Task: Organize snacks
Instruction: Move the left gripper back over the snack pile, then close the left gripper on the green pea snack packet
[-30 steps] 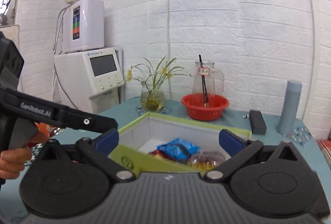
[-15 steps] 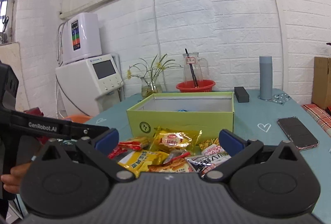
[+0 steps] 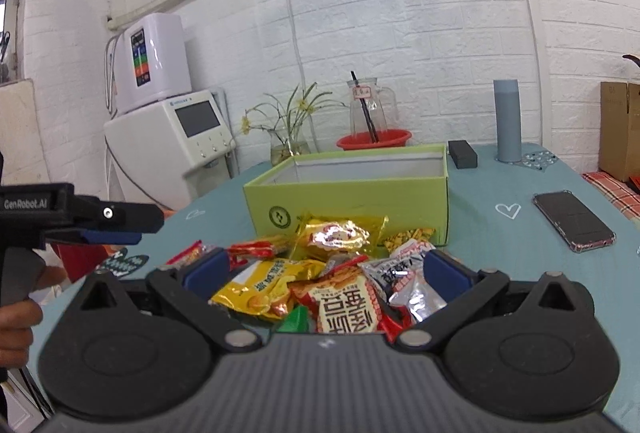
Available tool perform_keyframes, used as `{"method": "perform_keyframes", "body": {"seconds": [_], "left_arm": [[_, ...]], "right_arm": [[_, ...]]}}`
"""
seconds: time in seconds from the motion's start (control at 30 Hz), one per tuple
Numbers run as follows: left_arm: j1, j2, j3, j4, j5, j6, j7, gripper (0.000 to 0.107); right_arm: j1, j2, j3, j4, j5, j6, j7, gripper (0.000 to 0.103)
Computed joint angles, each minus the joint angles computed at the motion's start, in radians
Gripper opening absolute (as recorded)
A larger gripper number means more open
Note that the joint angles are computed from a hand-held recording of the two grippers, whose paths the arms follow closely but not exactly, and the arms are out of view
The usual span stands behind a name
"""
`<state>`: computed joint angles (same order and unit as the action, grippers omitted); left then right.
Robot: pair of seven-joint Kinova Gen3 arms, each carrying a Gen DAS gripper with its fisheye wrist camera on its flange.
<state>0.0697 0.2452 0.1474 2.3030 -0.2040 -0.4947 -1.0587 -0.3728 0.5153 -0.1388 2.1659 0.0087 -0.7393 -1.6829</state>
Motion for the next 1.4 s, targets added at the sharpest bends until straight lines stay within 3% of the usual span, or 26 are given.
{"method": "perform_keyframes", "body": {"seconds": [0.07,0.3,0.4,0.47,0.6,0.7,0.77,0.87,0.9,1.03,1.17,1.3,1.4], "left_arm": [[-0.044,0.026,0.035,-0.026,-0.079,0.035,0.072,0.081],[-0.32,0.172,0.339,-0.128,-0.364,0.141,0.244,0.072],[-0.318,0.208,0.343,-0.168,-0.469,0.167,0.325,0.071],[-0.338,0.233,0.38,-0.191,-0.475,0.196,0.314,0.068],[-0.484,0.323,0.563,-0.249,-0.589,0.28,0.345,0.062],[-0.579,0.42,0.702,-0.301,-0.705,0.363,0.411,0.054],[-0.61,0.472,0.766,-0.331,-0.727,0.431,0.416,0.044],[-0.658,0.533,0.839,-0.338,-0.703,0.482,0.366,0.03],[-0.678,0.551,0.861,-0.331,-0.7,0.484,0.349,0.03],[-0.72,0.561,0.899,-0.294,-0.652,0.493,0.299,0.028],[-0.715,0.473,0.85,-0.215,-0.588,0.415,0.272,0.031],[-0.669,0.333,0.725,-0.142,-0.474,0.291,0.202,0.045],[-0.692,0.351,0.748,-0.151,-0.447,0.318,0.187,0.044]], "right_arm": [[0.005,0.012,-0.003,-0.017,0.009,0.051,-0.009,0.103],[-0.004,0.055,-0.021,-0.12,0.084,0.283,0.002,0.103],[-0.058,0.062,0.006,-0.142,0.081,0.324,0.076,0.102],[-0.058,0.068,-0.008,-0.155,0.098,0.336,0.106,0.102],[-0.044,0.085,-0.038,-0.198,0.132,0.362,0.142,0.101],[0.03,0.109,-0.119,-0.252,0.207,0.419,0.122,0.101],[0.055,0.128,-0.155,-0.29,0.24,0.474,0.108,0.101],[0.019,0.122,-0.126,-0.281,0.206,0.472,0.118,0.101],[0.02,0.12,-0.13,-0.273,0.203,0.469,0.118,0.101],[0.074,0.114,-0.206,-0.235,0.24,0.467,0.088,0.101],[0.074,0.092,-0.214,-0.177,0.241,0.426,0.062,0.101],[-0.029,0.061,-0.091,-0.139,0.139,0.381,0.079,0.101],[-0.031,0.06,-0.078,-0.142,0.12,0.369,0.075,0.101]]}}
